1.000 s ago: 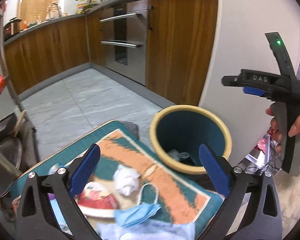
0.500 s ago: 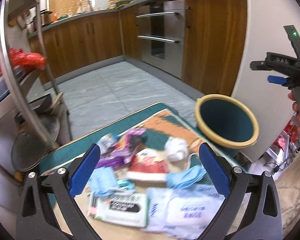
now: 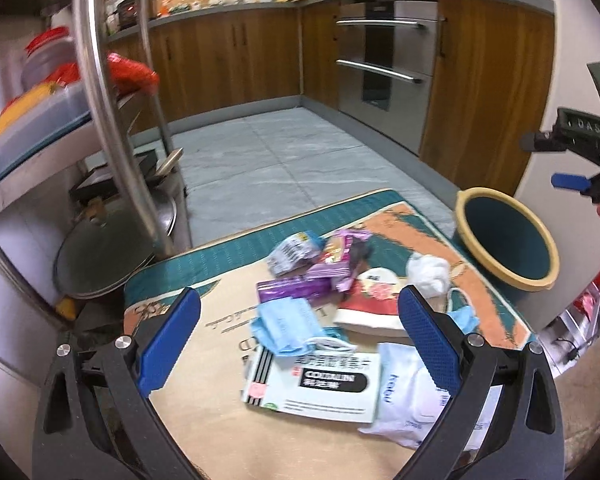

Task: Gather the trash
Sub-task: 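Move both open tools back over the cushion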

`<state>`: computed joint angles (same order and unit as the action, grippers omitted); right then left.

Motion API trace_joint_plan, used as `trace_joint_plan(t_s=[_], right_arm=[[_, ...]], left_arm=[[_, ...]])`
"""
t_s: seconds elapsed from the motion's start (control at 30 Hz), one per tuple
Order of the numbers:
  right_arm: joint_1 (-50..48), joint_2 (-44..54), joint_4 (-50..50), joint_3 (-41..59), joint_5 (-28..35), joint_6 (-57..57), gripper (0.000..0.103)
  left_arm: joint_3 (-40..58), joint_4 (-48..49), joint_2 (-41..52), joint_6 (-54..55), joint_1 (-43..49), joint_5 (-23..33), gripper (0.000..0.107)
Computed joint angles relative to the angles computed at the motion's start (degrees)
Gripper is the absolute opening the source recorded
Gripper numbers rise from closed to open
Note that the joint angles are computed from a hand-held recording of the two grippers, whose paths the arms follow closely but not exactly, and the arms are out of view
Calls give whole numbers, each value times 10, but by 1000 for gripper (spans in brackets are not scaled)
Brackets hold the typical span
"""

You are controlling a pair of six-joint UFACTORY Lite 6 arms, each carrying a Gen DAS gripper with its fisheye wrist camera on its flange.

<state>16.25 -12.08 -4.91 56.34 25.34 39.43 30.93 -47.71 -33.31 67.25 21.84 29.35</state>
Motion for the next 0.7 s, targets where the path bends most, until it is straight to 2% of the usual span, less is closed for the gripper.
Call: trace_joint_plan(t_s=[0.1, 0.3, 0.43, 0.7], right_arm=[[33, 48, -32, 29, 1, 41, 94], [49, 183, -73, 121, 6, 61, 94], [33, 257, -56, 171, 7, 29, 94], [23, 324, 3, 205, 11, -39, 90]], left_arm=[[25, -52, 73, 60, 18, -14, 97], [105, -82, 239, 69, -10, -87, 97], [164, -102, 320, 47, -38, -108, 97], [233, -121, 422, 74, -121, -118, 97]])
